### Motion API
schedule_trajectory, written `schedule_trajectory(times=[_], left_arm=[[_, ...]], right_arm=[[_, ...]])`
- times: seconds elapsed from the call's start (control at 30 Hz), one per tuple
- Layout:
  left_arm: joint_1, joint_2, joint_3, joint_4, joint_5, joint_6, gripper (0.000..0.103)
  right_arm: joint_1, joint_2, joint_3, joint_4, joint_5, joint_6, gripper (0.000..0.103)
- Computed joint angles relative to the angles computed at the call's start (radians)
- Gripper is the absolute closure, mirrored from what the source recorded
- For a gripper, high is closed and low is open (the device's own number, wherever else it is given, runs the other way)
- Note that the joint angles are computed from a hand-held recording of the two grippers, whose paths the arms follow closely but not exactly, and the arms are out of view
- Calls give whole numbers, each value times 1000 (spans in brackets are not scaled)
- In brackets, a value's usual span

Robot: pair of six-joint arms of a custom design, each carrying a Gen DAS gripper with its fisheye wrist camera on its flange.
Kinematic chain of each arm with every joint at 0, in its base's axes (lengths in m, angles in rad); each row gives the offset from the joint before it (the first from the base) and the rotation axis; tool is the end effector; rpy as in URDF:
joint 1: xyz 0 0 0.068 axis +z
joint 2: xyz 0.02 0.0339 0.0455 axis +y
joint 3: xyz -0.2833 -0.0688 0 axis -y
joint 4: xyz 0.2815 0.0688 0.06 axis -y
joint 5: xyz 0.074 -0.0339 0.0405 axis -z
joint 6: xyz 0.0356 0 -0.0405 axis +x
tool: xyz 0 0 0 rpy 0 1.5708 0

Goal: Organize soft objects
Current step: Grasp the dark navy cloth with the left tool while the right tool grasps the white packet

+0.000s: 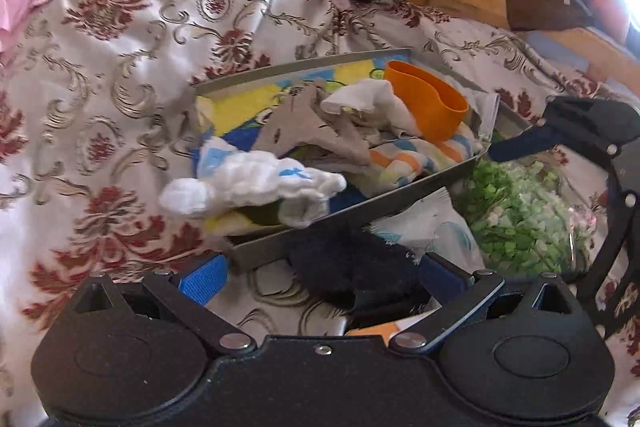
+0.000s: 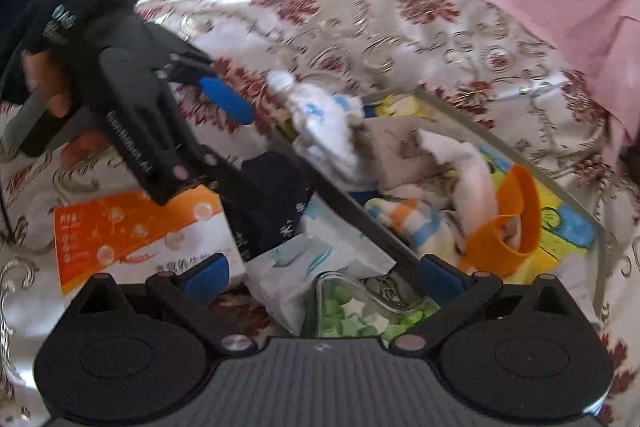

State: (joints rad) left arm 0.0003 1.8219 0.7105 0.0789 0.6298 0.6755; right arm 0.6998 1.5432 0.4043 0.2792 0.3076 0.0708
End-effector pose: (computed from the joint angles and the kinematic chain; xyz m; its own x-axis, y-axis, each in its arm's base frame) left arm 0.3217 -0.0209 0.0740 -0.4814 0.5052 -0.7163 0.7723 0.6309 -0.0741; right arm 0.2020 0.1560 0.0844 -0.6109 -0.4262 -0.6673 -0.4205 0.8887 -0.1826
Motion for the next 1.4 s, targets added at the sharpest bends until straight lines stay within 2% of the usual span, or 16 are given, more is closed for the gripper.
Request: schedule_trajectory(times=[0.13,0.47,0.63,0.83,0.97,1.0,1.13,1.27,1.4], left_arm=[[6,85,70,-56,53,12,1],[33,219,236,-274,197,113,1],[36,279,299,-367,223,123,1],[45,309,345,-471,237,242,4],[38,329,373,-510,229,252,14],[34,332,378,-514,228,250,19],[27,336,380,-502,227,237,28],[17,342,394,-516,220,236,51],[10,329,368,-479,206,242,67]], right_arm=[[-11,25,72,-100,-30,-71,0],[-39,143,259,-332,-67,-230,0],[-55,208,346,-425,-102,-301,0],[-52,289,435,-497,-105,-378,3],[-31,326,470,-525,-68,-426,11],[-28,331,475,-530,-61,-430,14],[-32,365,510,-559,-51,-434,23],[-42,391,532,-561,-51,-431,27],[-29,392,528,-551,-30,-414,33]])
